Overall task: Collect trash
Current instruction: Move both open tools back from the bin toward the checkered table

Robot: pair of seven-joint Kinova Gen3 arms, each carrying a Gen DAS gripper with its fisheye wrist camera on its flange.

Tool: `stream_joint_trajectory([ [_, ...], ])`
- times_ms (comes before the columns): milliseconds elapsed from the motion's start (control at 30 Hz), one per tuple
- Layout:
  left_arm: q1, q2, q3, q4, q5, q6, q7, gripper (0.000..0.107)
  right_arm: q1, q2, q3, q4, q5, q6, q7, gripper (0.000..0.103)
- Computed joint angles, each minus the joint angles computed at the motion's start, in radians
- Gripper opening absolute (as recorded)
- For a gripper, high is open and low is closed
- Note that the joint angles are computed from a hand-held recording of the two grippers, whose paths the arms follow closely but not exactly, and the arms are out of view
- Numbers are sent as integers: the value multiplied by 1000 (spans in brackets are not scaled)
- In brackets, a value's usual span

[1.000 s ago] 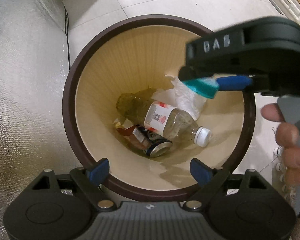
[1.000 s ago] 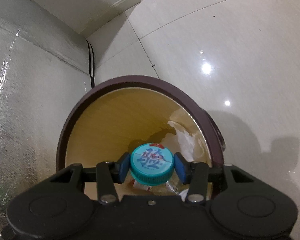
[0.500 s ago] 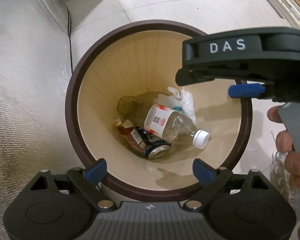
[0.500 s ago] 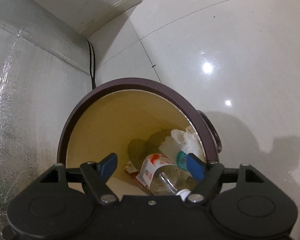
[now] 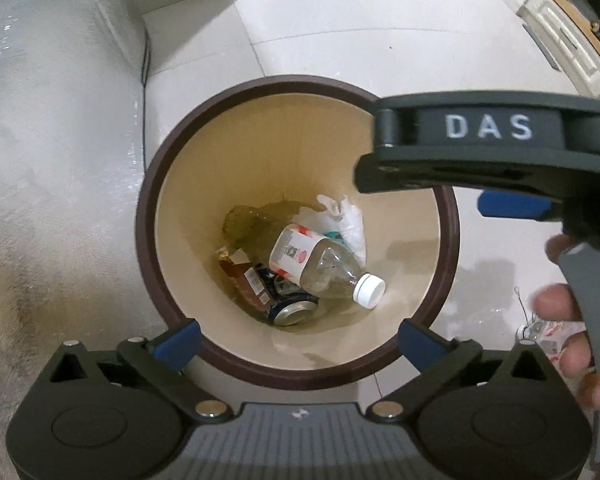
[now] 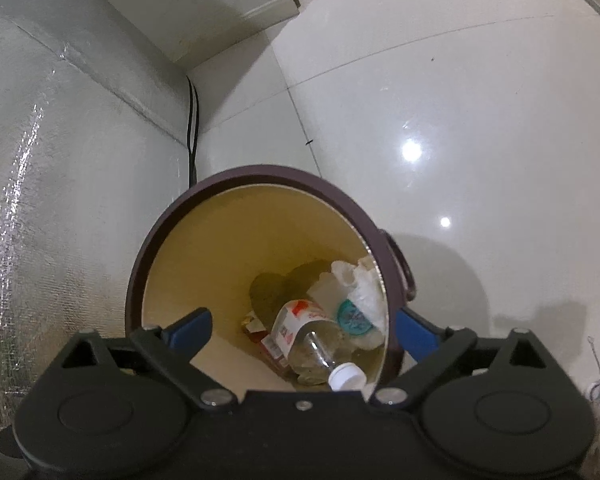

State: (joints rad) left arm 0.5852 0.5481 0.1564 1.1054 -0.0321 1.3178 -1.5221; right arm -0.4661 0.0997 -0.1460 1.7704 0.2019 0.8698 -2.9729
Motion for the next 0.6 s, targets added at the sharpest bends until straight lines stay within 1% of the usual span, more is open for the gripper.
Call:
stream_joint_trajectory([
  [67,-4,-17,-4,13,5,-5,17,103,-8,-10,-4,-9,13,23,-13,102],
  [167,-3,-31,-10,12,-2,14,45,103,-17,-16,-13,-47,27,78,3,102],
  [433,-22,-87,-22,19,-19,34,132,103,-53,-46,-45,-112,96,181,-22,102],
  [600,-24,-115,-28,16,-56,64,179,103,-68,-51,-60,-151,96,251,-9,102],
])
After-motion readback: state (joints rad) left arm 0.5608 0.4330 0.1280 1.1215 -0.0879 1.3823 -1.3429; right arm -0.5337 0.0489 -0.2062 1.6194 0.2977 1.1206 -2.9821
